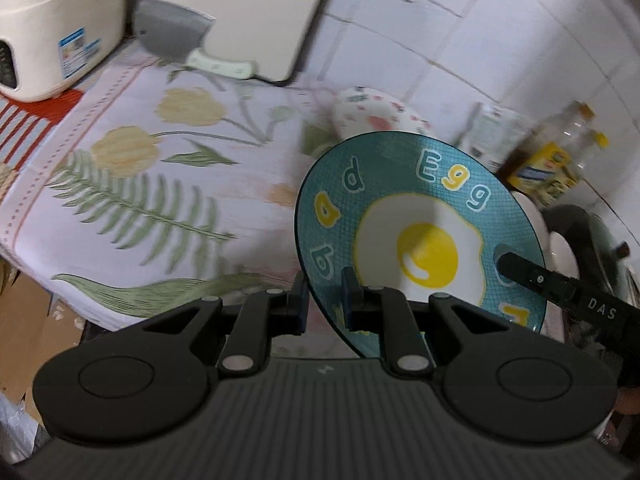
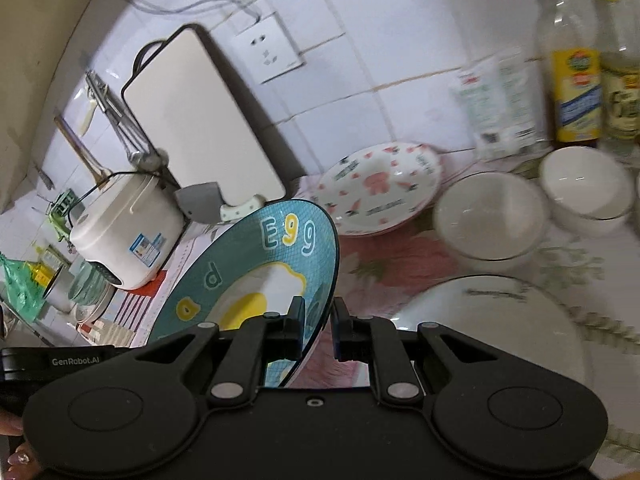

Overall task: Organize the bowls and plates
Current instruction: 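Carry the blue plate with the right gripper and lower it onto the white plate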

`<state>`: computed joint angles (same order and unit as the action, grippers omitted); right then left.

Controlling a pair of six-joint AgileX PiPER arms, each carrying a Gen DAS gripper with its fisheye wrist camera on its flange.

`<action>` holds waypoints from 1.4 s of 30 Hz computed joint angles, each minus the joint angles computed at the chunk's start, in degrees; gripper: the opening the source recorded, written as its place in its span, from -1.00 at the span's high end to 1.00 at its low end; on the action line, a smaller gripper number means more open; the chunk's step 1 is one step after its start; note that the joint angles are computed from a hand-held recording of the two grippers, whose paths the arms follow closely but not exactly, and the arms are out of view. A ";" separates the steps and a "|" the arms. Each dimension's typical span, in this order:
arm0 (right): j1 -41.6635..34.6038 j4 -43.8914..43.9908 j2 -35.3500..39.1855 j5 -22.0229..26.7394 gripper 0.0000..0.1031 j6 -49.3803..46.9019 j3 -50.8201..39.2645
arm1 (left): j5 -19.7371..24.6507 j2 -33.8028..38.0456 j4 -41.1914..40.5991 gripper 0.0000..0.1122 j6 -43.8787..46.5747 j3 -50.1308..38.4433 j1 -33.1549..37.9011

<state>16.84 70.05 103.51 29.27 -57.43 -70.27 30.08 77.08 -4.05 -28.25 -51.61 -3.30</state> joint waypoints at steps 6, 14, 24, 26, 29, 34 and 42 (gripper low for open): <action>-6.29 -0.39 -5.40 2.37 0.64 -1.33 5.12 | -1.24 1.43 7.59 0.75 -9.21 -2.31 -8.36; -12.76 2.44 -6.54 3.87 0.63 -5.94 9.46 | -1.05 7.63 9.06 0.75 -12.31 -7.40 -13.51; -16.20 4.98 -2.53 3.51 0.63 -8.78 11.00 | -4.61 14.92 4.03 0.75 -9.27 -7.99 -14.39; -15.82 4.27 -1.90 2.39 0.63 -8.44 10.86 | -4.62 16.46 2.78 0.75 -8.19 -8.71 -14.20; -15.63 2.97 -0.63 1.62 0.63 -7.74 10.58 | -4.17 18.20 2.04 0.75 -7.51 -9.54 -14.21; -15.60 1.78 1.57 1.28 0.63 -6.58 9.87 | -3.49 20.83 1.09 0.75 -6.19 -10.67 -13.95; -15.02 -0.40 3.34 0.16 0.62 -3.78 9.24 | -2.86 22.99 3.26 0.75 -6.84 -12.32 -14.42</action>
<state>1.82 69.65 106.85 29.44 -61.21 -61.03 27.22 100.07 -0.79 -35.09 -63.92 -17.71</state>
